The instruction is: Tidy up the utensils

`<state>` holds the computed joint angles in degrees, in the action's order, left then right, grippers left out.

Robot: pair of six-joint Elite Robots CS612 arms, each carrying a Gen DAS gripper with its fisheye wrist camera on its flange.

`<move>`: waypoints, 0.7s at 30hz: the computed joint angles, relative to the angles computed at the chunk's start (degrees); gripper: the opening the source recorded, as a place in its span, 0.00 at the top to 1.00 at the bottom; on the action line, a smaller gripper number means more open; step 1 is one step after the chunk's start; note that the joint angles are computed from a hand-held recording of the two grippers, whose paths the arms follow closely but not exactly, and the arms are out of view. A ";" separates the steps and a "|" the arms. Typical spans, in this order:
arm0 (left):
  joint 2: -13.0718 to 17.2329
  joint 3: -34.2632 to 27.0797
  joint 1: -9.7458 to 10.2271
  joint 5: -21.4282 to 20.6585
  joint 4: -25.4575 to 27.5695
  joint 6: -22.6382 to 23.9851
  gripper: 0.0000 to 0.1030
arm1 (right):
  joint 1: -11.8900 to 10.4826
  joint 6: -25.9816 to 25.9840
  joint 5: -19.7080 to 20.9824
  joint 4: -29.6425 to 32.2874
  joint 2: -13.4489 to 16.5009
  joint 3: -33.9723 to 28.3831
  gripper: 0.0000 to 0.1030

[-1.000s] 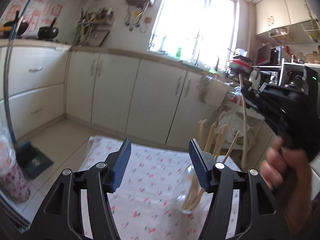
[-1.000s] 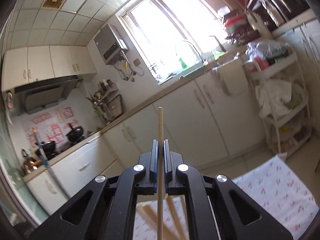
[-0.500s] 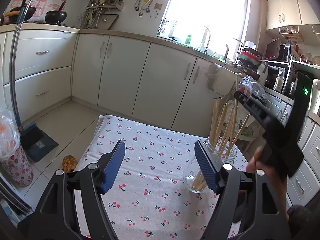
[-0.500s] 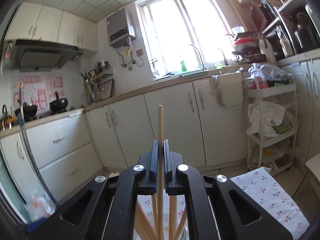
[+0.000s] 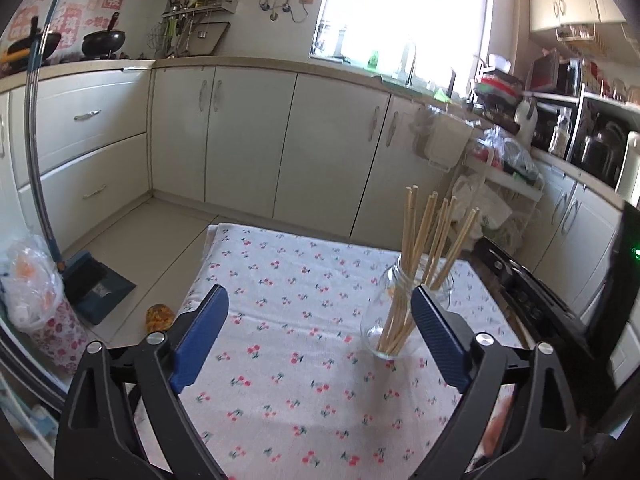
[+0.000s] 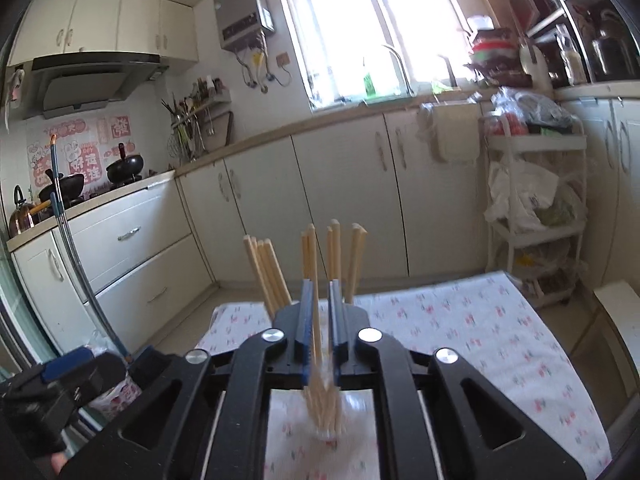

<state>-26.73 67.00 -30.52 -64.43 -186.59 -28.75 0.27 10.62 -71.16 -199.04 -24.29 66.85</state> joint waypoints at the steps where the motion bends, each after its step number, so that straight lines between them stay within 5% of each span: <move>1: -0.45 0.44 -0.09 0.25 0.57 0.21 0.11 | -0.28 0.80 0.63 0.33 -1.42 2.40 0.76; 5: -3.48 4.46 -1.18 3.11 1.51 2.17 0.07 | -0.84 0.60 0.49 2.59 -6.93 11.30 0.52; 10: -7.34 9.89 -2.72 6.13 2.34 2.58 0.07 | -1.39 0.29 -0.36 7.94 -13.06 20.15 0.35; 21: -15.54 21.43 -5.27 6.91 4.30 -2.76 0.07 | -1.59 0.32 -2.02 13.26 -23.57 32.03 0.23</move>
<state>-42.27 88.43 -35.79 -57.52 -182.29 -31.51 -1.31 10.93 -73.18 -185.78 -47.86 98.88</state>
